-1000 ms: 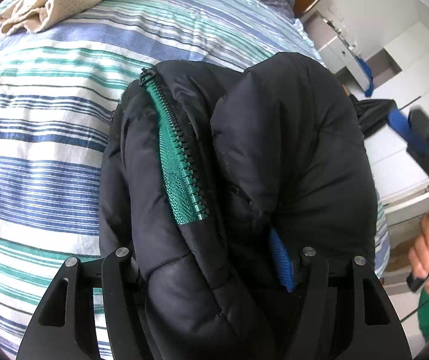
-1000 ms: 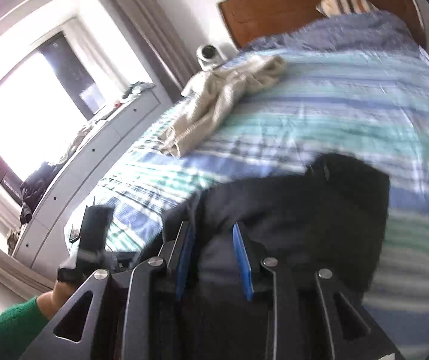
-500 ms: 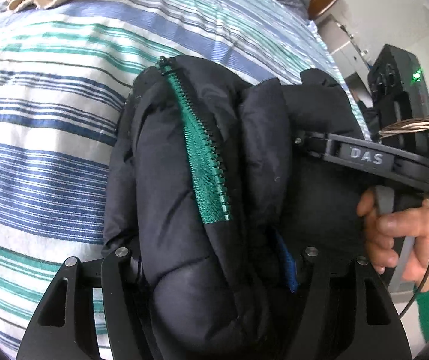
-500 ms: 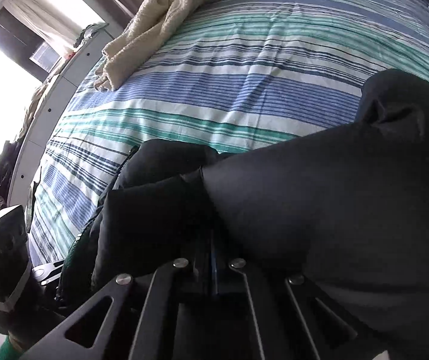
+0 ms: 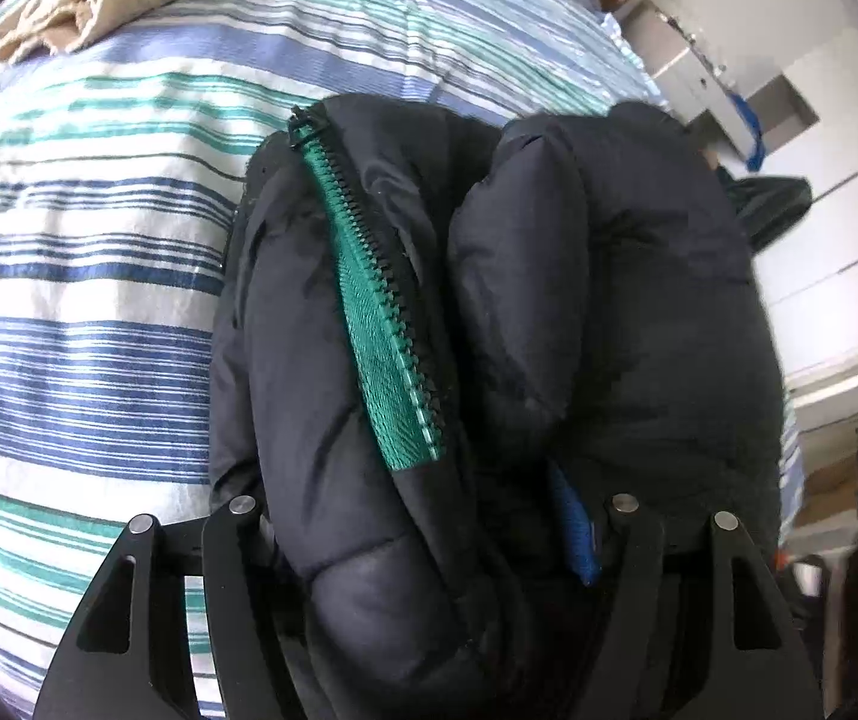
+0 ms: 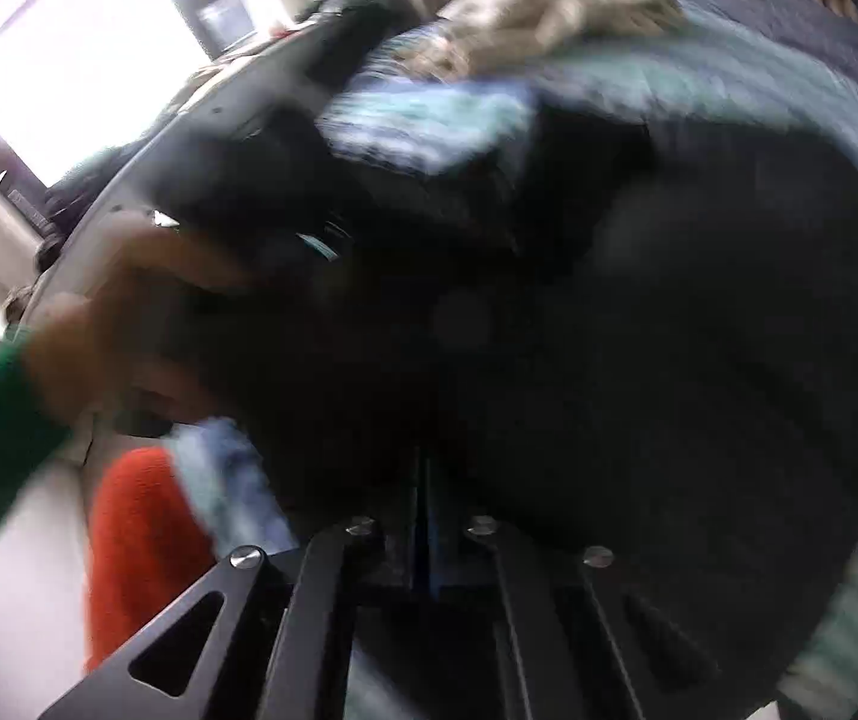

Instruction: Fold large clothes

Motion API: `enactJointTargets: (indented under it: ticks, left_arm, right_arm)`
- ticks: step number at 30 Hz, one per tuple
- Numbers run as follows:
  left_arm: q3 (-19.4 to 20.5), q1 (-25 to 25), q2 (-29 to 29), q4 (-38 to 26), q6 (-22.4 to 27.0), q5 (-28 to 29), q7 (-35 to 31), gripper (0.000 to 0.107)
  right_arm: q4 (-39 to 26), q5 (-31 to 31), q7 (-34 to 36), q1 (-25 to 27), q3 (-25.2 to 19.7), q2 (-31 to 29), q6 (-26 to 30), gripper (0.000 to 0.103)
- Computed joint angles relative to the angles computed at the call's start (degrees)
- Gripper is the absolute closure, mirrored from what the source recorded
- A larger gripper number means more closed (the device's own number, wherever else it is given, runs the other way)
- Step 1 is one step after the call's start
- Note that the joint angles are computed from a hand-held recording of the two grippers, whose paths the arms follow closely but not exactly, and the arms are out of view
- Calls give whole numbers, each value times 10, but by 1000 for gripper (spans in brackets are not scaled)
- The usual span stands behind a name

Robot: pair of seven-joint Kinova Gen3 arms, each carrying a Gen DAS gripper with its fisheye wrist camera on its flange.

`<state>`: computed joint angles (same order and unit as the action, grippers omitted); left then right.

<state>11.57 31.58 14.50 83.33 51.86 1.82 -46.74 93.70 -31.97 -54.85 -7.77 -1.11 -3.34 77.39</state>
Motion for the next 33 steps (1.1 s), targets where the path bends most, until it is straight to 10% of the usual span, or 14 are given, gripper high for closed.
enactJointTargets:
  ticks: [5, 14, 24, 33]
  left_arm:
    - [-6, 13, 8, -6, -10, -16, 25, 38]
    - [-8, 34, 8, -5, -14, -45, 70, 36]
    - [-4, 44, -3, 20, -35, -63, 96, 32]
    - [1, 29, -15, 49, -69, -45, 95, 32]
  right_arm:
    - [21, 2, -1, -3, 1, -29, -28, 103]
    - [-10, -47, 80, 78, 154, -131, 113, 96]
    - [116, 19, 15, 85, 61, -89, -26, 103]
    - [-35, -58, 34, 53, 178, -53, 80, 100]
